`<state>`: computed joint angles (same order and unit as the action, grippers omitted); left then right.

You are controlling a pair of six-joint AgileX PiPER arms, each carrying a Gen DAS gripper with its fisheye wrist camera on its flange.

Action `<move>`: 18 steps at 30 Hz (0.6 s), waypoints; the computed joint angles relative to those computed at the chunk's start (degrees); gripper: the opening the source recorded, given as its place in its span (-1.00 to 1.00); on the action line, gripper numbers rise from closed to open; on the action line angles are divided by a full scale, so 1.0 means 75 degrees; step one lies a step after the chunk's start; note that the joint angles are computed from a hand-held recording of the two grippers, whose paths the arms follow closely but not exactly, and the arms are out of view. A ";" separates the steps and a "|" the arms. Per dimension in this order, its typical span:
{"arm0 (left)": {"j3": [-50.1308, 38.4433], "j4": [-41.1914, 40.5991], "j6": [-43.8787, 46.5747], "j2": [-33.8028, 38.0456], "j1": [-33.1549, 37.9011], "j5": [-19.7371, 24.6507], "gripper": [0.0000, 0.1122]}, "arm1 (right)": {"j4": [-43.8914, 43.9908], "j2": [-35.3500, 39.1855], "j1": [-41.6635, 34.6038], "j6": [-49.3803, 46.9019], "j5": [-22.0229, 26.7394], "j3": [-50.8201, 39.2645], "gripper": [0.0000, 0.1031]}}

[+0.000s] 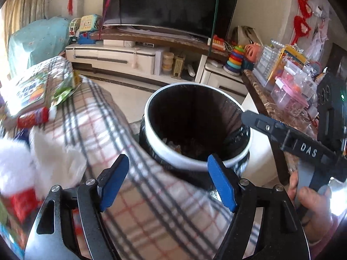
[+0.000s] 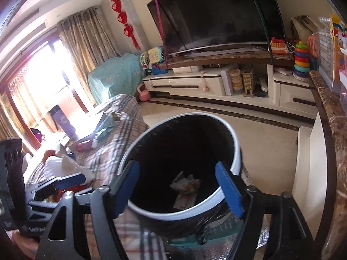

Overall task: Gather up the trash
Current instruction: 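Move both open grippers back over the items on the bed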

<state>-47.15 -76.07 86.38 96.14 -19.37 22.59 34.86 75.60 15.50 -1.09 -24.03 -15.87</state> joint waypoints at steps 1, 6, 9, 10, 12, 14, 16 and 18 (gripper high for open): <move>0.0291 -0.0443 0.0518 -0.0172 0.0185 0.0118 0.46 | 0.0485 -0.0048 0.0346 -0.0277 -0.0151 0.0051 0.62; 0.1269 -0.1249 0.1653 -0.0802 0.1377 0.1115 0.68 | 0.2084 -0.0126 0.1594 -0.1168 -0.0655 0.0139 0.71; 0.1723 -0.1273 0.1914 -0.1148 0.2115 0.1443 0.75 | 0.2626 -0.0096 0.2242 -0.1278 -0.0957 0.0152 0.76; 0.1837 -0.1248 0.2005 -0.1241 0.2318 0.1487 0.76 | 0.2674 -0.0065 0.2445 -0.1174 -0.1086 0.0185 0.78; 0.2041 -0.1239 0.2219 -0.1391 0.2740 0.1646 0.76 | 0.2828 0.0025 0.2767 -0.1083 -0.1260 0.0186 0.79; 0.2252 -0.1258 0.2539 -0.1483 0.3346 0.1950 0.77 | 0.2851 0.0156 0.3037 -0.0929 -0.1345 0.0150 0.80; 0.2362 -0.1213 0.2674 -0.1521 0.3860 0.2153 0.78 | 0.2915 0.0349 0.3345 -0.0786 -0.1445 0.0080 0.80; 0.2445 -0.1143 0.2853 -0.1488 0.4471 0.2456 0.78 | 0.2953 0.0525 0.3584 -0.0705 -0.1500 -0.0008 0.80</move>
<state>-28.81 -84.64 107.78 84.98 14.16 41.01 57.01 79.53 42.38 -6.38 -35.28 -15.93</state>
